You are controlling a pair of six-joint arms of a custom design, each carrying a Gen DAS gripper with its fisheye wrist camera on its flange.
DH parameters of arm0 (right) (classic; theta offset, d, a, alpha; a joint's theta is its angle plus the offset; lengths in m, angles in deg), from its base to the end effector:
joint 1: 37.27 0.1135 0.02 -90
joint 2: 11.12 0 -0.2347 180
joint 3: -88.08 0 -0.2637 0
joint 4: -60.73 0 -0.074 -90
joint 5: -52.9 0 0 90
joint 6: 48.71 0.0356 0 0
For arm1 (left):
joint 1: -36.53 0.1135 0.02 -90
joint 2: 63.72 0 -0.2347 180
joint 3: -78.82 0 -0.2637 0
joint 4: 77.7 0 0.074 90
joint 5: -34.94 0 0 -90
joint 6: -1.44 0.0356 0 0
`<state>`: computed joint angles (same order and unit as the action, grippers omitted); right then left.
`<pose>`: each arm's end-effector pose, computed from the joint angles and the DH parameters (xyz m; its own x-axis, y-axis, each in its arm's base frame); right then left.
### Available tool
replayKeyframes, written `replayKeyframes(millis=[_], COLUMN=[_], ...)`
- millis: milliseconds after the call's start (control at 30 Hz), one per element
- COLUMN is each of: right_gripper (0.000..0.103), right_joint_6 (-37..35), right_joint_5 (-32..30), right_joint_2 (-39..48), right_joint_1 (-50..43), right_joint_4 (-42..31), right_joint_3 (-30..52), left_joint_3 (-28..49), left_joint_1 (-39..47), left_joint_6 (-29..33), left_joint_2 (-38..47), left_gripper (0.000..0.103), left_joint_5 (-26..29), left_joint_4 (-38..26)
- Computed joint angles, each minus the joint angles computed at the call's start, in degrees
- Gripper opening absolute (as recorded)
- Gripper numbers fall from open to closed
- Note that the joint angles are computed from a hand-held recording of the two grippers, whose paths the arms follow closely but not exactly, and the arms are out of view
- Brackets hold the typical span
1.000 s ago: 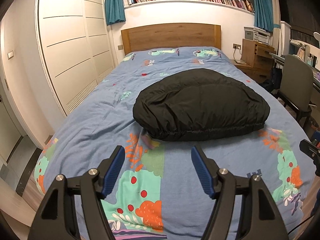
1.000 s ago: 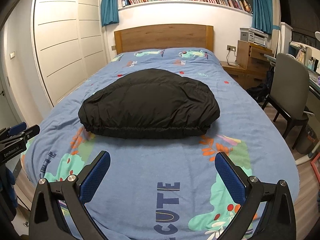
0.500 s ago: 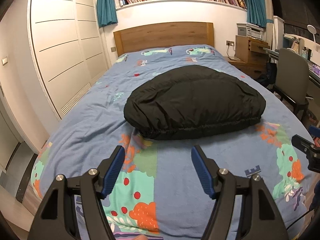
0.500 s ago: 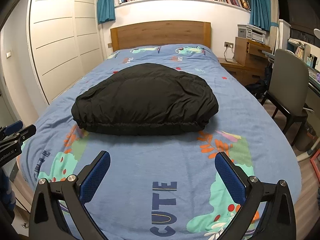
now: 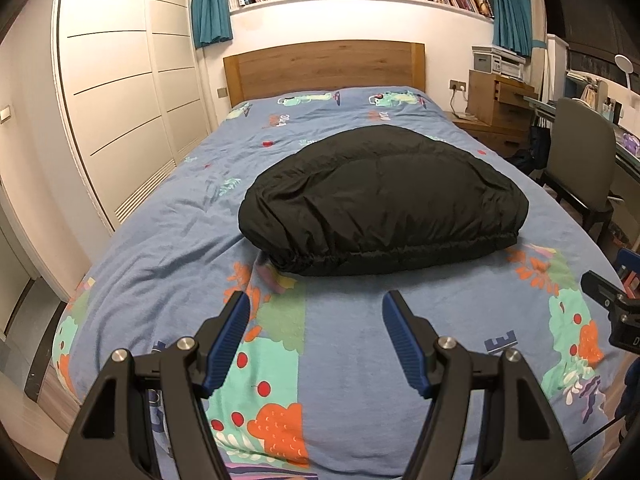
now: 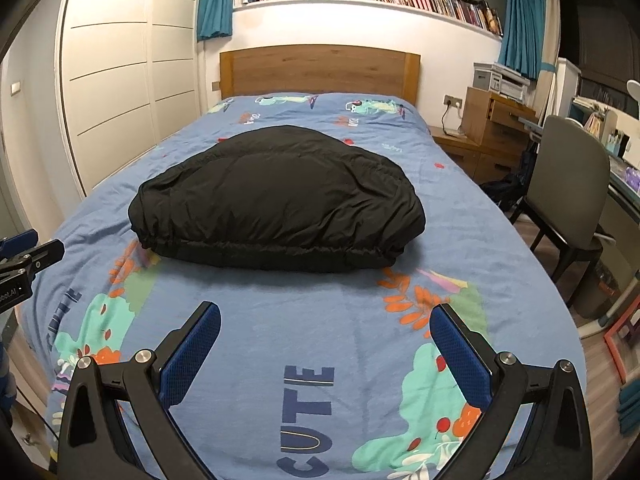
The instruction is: Fold large clothes
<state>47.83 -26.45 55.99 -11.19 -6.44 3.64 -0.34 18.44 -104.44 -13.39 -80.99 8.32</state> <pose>0.2235 0.1021 0.3872 -0.5926 -0.1654 -0.7883 -0.2366 0.9713 -0.0260 0.1140 -0.0209 0.4247 -0.6229 -0.0554 -0.7804 -0.2005 0.9755 0.0908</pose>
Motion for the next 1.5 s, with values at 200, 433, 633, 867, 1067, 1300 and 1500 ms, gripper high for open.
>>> replayKeyframes(millis=[200,433,633,867,1067,1300,1500], right_gripper=[0.102,0.102,0.102,0.102,0.102,0.102,0.102], right_joint_6=[-0.6,-1.4,-2.0,-2.5,-2.7,-2.8,-2.9], right_joint_5=[-0.5,-0.4,-2.3,-4.2,-4.5,-4.2,-3.9], right_joint_2=[-0.7,-1.5,-2.3,-3.1,-3.2,-2.6,-2.2], right_joint_1=[-0.8,-1.7,-4.3,-6.7,-7.6,-7.3,-7.4], right_joint_4=[0.5,0.6,0.8,1.1,0.9,0.6,0.4], right_joint_3=[-0.9,-1.7,-2.5,-3.5,-4.1,-4.0,-3.8], left_joint_3=[0.9,2.1,2.7,2.3,1.3,-0.1,-1.4], left_joint_1=[-3.4,-7.2,-10.2,-11.3,-10.3,-8.5,-7.4], left_joint_6=[-2.1,-4.8,-6.9,-7.9,-7.6,-6.5,-6.1], left_joint_2=[1.1,2.5,3.8,4.0,3.6,2.8,2.1], left_gripper=[0.067,0.067,0.067,0.067,0.067,0.067,0.067], left_joint_5=[-2.9,-6.1,-8.2,-8.4,-7.4,-5.5,-4.5], left_joint_4=[-1.7,-3.9,-5.5,-6.1,-5.9,-4.9,-4.3])
